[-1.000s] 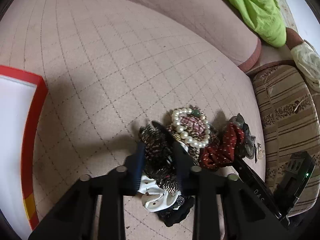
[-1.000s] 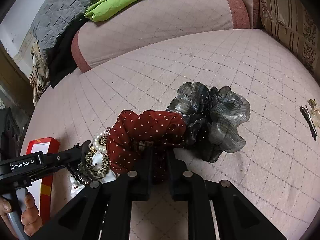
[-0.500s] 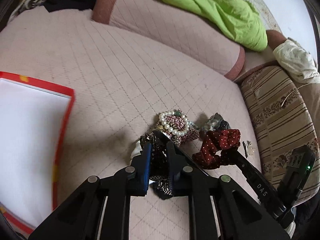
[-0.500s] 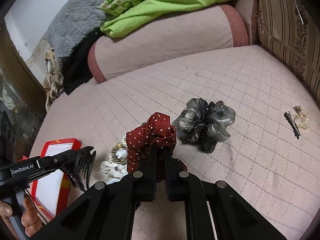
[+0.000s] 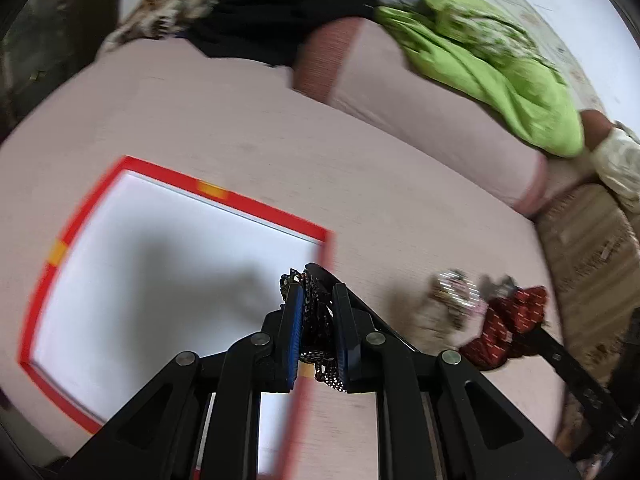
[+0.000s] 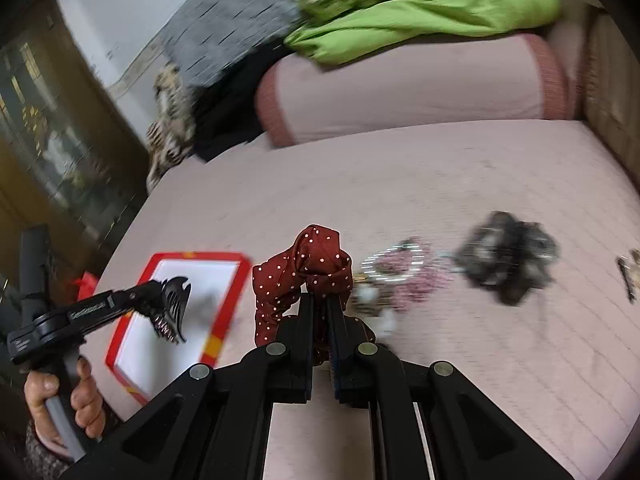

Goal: Organize jewelry
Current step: 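Carry the red scrunchie and brown clip over the red-rimmed tray with both grippers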

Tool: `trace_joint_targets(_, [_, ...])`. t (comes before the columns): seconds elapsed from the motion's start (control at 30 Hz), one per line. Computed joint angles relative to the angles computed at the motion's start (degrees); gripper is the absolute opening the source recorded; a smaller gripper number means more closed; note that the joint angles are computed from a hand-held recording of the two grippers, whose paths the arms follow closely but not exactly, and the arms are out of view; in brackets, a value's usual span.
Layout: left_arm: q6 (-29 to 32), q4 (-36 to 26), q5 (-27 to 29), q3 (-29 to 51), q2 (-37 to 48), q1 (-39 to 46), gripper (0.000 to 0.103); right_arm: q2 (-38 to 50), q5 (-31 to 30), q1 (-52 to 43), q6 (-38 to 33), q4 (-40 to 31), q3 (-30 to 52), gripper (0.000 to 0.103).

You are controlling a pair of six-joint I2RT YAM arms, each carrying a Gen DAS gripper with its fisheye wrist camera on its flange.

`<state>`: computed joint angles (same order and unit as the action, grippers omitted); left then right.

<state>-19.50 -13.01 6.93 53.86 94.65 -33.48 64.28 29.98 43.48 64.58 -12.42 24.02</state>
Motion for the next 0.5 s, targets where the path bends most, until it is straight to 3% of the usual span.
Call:
trace_joint_targets(0.2, [5.3, -0.5, -2.6, 3.2, 4.1, 8.6, 0.014, 18.7, -8.5, -3.0, -7.6, 11.5, 10.7, 0.007])
trace_joint_targets(0.5, [10.8, -4.7, -5.4, 17.9, 18.9, 16.5, 0.014, 42.3, -21.4, -8.7, -12.8, 19.5, 28.4, 0.007])
